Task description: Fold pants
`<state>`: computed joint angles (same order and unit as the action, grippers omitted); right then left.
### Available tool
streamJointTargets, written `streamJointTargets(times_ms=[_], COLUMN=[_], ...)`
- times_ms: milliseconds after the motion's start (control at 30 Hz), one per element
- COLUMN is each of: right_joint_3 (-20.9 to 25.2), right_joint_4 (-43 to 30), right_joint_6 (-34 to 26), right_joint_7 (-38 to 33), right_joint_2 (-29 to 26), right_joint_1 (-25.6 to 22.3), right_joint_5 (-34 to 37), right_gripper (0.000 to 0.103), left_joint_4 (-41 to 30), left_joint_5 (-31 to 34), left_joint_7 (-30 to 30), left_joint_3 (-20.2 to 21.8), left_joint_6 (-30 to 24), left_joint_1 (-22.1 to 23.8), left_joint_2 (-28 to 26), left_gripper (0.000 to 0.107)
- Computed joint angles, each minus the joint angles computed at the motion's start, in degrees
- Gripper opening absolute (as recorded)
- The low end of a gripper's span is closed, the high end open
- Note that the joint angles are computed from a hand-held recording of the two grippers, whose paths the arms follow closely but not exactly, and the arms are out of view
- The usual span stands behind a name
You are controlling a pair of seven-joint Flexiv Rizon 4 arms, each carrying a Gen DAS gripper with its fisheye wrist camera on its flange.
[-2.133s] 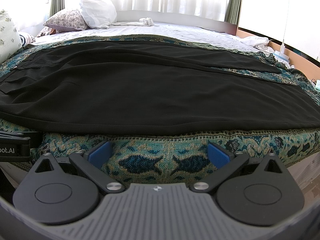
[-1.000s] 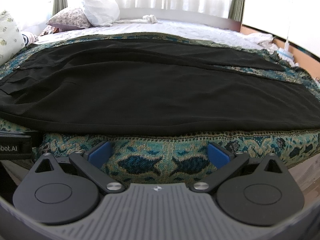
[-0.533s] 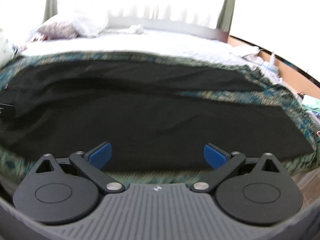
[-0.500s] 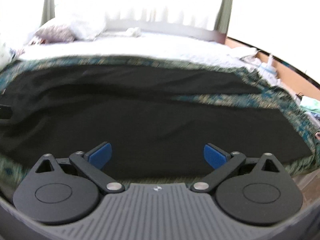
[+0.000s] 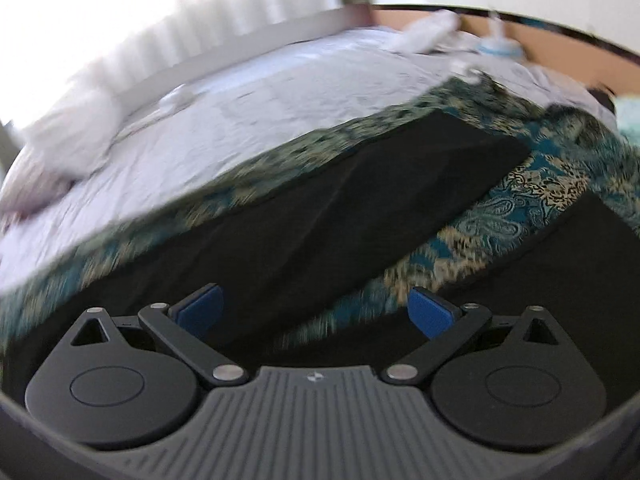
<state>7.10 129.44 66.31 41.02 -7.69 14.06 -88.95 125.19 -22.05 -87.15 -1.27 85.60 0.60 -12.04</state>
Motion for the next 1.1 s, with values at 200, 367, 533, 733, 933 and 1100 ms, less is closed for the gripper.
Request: streamJointTargets(times_ms=[200, 367, 533, 733, 933, 1100], right_joint_3=[-3.5, -6.5, -9.8, -13.7, -15.2, -16.7], right_joint_4=[-9.9, -20.2, -30.0, -37.7, -43.9, -44.4], right_joint_6=[-4.6, -11.4, -15.6, -18.4, -23.1, -23.9], right_joint_7=[2.5, -6.7, -12.6, -17.6, -25.5, -26.5], right_joint_2=[-9.5, -19.2, -27.6, -34.1, -39.0, -39.6], right_joint_1=[0.8, 4.9, 8.0, 10.4, 11.5, 12.8], right_joint_5=[4.4, 15.2, 25.9, 34.0, 39.4, 40.2], right_gripper=[0.103, 0.103, 0.103, 0.103, 0.103, 0.097], left_joint_4=[-17.9, -28.1, -41.1, -55.5, -67.5, -69.0], left_joint_5=[8.9, 12.9, 19.2, 27.0, 32.6, 38.2], left_joint_7=[-24.7, -41.6, -56.0, -71.5, -78.9, -80.3], left_joint_3=[9.1, 13.6, 20.2, 26.1, 26.8, 24.8], left_joint_6=[-10.3, -13.1, -25.8, -41.8, -55.0, -56.6], left_joint_1=[-6.7, -10.6, -15.6, -20.5, -20.7, -20.8], left_joint_2=[-12.8, -22.3, -30.5, -37.4, -42.5, -42.7], left_gripper=[0.103, 0.103, 0.103, 0.103, 0.103, 0.101])
